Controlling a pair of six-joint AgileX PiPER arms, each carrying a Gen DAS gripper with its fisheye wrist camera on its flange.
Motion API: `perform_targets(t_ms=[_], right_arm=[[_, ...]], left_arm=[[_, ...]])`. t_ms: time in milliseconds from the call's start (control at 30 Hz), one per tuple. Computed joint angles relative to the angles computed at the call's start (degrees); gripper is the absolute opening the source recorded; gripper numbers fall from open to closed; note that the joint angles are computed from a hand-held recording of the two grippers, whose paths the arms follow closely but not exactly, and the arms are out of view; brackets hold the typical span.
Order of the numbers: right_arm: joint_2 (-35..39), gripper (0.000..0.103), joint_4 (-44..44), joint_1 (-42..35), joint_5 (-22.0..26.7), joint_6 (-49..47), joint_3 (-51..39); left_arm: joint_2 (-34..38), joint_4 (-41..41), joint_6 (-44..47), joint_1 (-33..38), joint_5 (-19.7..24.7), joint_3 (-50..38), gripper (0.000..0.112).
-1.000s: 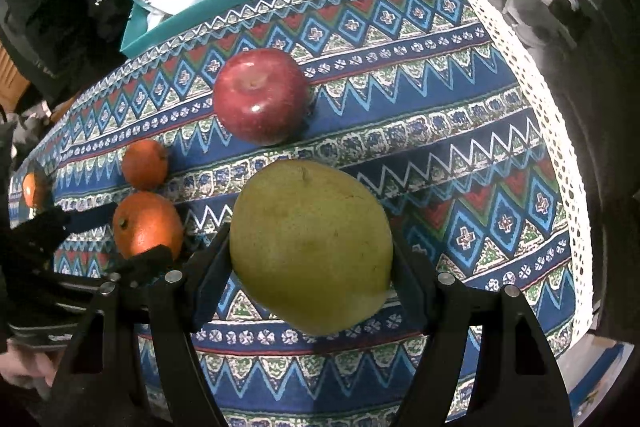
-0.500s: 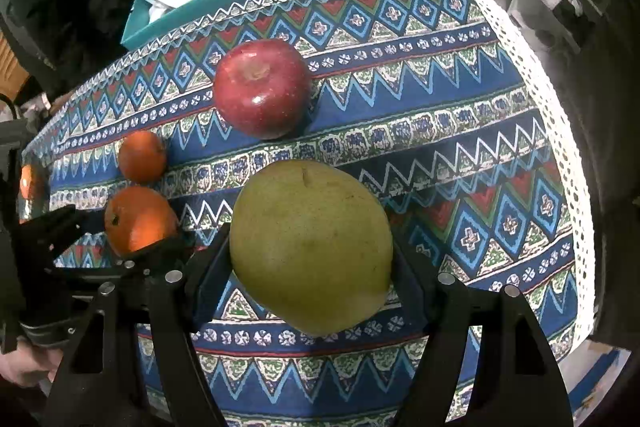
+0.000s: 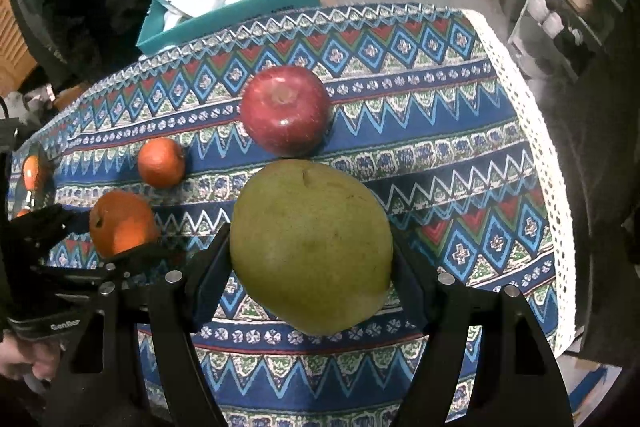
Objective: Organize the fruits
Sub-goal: 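Grasp the green pear with the right tool while the left tool grasps an orange, then lift and carry the pear and orange over the glass bowl with both tools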
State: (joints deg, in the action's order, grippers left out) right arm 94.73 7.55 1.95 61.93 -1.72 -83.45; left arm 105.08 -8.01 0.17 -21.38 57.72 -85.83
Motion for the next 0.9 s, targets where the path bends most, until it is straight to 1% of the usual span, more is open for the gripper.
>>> perform_targets(t_ms=[233, 500, 900], right_arm=[[-1.70, 0.073, -0.30, 1.66, 1.62, 0.38, -2.34], [-3.37, 0.073, -0.34, 3.60, 3.43, 0.65, -5.69], [-4.67, 0.073, -0.03, 7.25, 6.08, 1.76, -11.84]], left_arm=[[-5.37, -0.16, 1.11, 1.62, 1.41, 1.04, 0.068], [-7.42, 1.11, -0.76, 0.36, 2.43, -1.43, 0.068], [-13.31, -0.52, 0.82, 3.65, 4.63, -1.68, 0.068]])
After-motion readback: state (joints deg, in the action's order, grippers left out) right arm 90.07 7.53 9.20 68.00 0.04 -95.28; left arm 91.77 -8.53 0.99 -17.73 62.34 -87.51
